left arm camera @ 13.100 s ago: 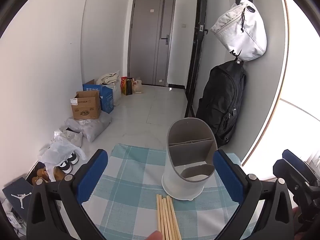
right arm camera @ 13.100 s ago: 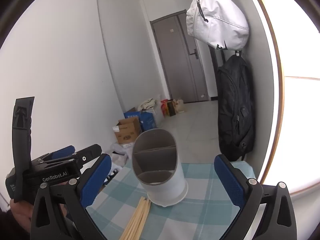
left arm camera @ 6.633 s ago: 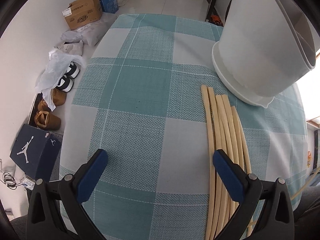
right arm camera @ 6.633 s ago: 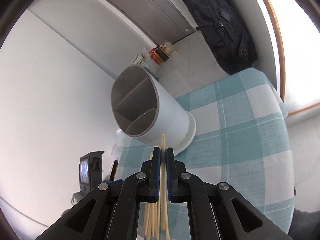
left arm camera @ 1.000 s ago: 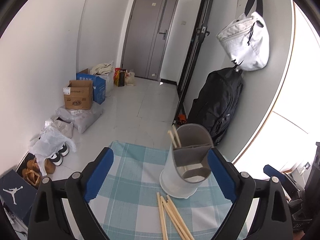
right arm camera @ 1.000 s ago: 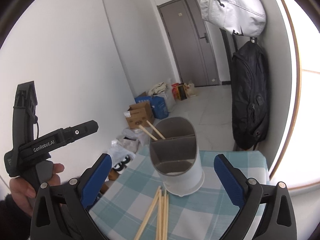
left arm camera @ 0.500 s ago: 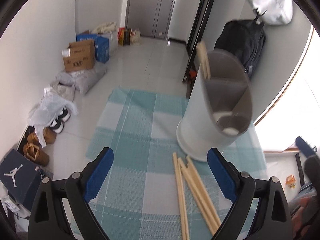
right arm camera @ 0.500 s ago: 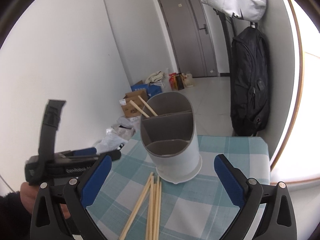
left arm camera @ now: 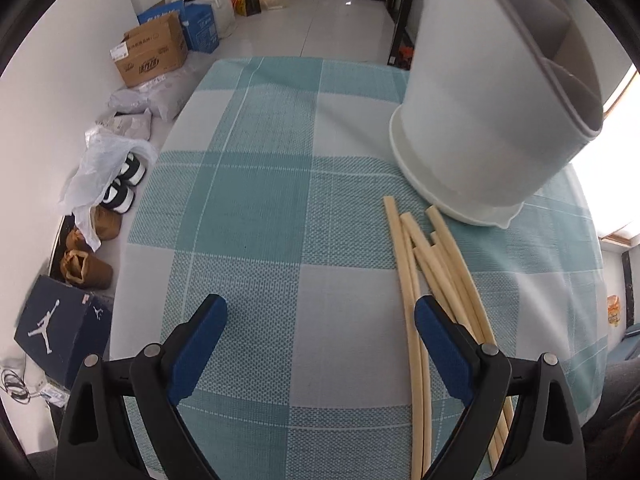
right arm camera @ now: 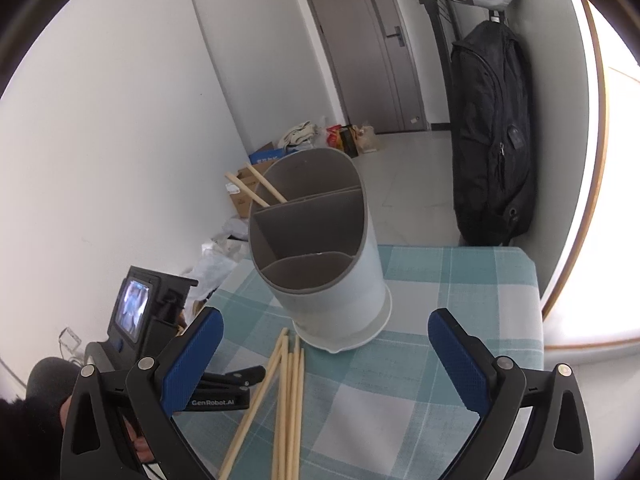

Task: Organize utensils
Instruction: 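Lower the left gripper onto the remaining chopsticks and close on one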

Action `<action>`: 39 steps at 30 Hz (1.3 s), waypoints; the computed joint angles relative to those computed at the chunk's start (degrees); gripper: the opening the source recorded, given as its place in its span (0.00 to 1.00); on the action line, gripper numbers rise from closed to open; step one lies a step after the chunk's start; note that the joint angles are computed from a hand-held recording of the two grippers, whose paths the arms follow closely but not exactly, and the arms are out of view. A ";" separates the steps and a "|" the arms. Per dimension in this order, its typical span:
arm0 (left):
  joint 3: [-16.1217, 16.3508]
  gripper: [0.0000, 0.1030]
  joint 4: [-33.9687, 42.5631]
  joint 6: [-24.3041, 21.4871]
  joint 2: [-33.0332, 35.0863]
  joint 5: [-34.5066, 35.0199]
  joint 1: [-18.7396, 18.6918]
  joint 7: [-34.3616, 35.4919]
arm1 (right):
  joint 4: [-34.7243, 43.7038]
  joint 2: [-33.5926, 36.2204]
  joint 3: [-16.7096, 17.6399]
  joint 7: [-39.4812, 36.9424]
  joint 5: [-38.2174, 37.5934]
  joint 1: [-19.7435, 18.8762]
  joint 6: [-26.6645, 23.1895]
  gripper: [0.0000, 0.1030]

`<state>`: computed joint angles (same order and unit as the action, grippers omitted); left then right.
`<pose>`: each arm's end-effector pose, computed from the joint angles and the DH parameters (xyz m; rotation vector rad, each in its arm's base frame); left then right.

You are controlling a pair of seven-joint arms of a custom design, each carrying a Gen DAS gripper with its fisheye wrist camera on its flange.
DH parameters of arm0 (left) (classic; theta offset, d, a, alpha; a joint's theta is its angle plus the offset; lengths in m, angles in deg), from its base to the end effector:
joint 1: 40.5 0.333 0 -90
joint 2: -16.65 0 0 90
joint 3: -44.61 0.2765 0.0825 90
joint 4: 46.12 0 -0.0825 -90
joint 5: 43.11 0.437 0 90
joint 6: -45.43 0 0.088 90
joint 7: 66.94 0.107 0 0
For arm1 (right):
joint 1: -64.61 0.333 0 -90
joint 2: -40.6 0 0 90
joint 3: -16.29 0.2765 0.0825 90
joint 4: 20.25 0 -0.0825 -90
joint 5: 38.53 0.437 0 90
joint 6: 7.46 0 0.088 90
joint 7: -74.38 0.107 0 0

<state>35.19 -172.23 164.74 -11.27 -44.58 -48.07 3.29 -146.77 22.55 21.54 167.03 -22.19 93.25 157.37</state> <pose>0.4849 -0.1580 0.5636 -2.1113 1.9848 -0.4390 0.4804 0.3085 0.5727 -1.7581 1.2692 -0.3345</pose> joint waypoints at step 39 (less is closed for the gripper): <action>-1.30 0.89 7.85 -1.93 8.52 6.47 1.38 -4.26 | -1.59 -2.34 -3.41 -6.60 11.90 1.82 -3.52 1.00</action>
